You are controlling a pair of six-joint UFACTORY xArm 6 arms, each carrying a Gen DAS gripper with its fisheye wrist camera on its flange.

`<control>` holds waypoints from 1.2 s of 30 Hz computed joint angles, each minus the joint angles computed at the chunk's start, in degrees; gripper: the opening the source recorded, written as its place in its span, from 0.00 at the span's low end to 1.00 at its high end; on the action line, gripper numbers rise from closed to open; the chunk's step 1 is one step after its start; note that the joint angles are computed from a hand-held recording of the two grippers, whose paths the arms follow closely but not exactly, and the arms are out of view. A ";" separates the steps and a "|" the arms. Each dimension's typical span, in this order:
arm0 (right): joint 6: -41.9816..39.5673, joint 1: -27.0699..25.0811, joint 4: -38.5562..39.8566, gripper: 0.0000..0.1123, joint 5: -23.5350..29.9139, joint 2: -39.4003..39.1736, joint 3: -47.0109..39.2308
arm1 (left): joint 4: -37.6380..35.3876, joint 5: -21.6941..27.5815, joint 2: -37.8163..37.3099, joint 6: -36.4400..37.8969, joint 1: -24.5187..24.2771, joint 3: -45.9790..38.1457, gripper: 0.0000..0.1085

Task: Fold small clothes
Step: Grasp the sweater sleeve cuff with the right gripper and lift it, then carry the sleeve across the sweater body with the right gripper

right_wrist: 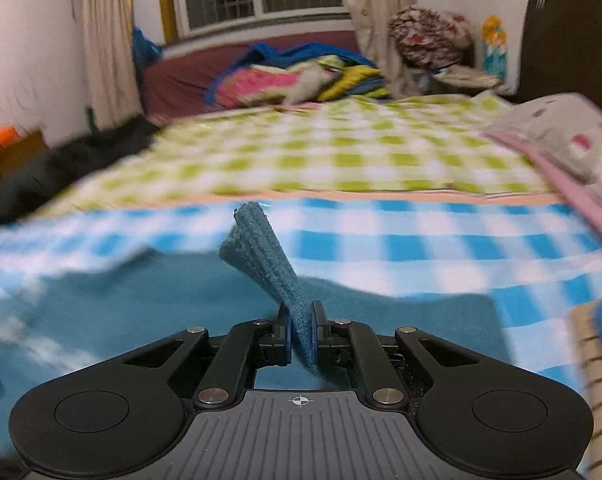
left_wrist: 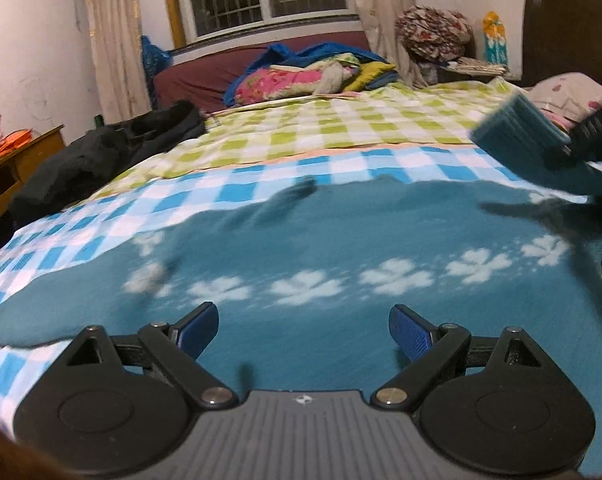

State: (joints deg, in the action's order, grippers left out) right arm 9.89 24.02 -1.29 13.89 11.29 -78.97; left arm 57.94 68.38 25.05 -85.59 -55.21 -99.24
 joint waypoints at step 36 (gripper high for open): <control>6.17 19.70 -10.35 0.31 3.47 18.08 -16.73 | 5.41 -6.09 -35.67 -25.29 6.43 45.14 0.90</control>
